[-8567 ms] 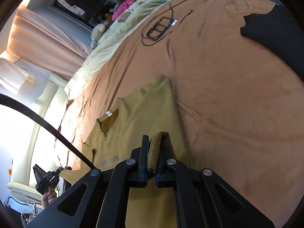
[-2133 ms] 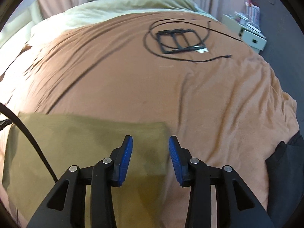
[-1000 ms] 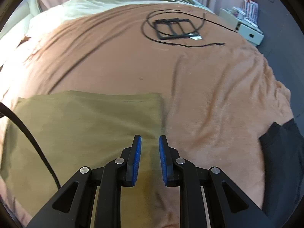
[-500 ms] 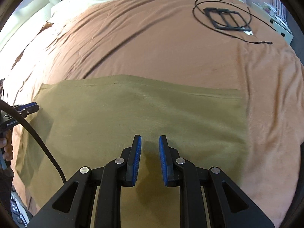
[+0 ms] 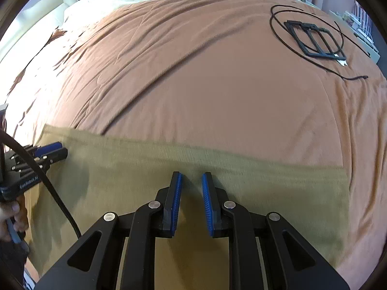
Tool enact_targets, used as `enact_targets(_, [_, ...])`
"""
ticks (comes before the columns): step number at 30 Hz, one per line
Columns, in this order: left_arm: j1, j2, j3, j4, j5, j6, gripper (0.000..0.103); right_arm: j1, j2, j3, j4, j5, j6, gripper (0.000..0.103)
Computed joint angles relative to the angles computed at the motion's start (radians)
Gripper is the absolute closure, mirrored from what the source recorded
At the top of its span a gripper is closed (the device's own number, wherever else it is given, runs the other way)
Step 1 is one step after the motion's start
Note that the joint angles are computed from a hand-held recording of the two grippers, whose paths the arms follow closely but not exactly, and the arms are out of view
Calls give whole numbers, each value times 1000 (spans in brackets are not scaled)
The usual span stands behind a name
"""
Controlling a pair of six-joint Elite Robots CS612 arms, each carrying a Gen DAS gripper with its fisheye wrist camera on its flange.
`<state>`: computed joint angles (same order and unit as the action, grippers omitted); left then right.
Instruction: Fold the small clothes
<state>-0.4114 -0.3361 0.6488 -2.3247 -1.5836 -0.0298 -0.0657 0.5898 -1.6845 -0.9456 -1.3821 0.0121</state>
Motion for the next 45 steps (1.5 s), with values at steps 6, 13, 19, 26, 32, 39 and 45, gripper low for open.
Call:
enact_targets(6, [-4,41,-93,50,29,-20,74,16,1,36,-35,-48,26,88])
enact_targets(13, [0,-22,7,-7,0,-8,74,13,-12,11,-24,-29,23,88])
enact_targets(19, [4,-90,124,-24,-38,-4,73,0,-23,-30,84,25,-9,86])
enact_targets(26, [-1,-177,282,-66,-49,-8,49,7,-16,-100,202,31,-63,55])
enact_targets(32, [-16,-256,450,-163,-18,30,39,25,3,-176,277,-6,-84,55])
enact_targets(39, [-24,-323,594,-234,6,33,38,52,37,-272,323,-45,-76,55])
enact_targets(45, [-31,-364,686,-270,20,18,38,78,56,-348,355,-113,-44,55])
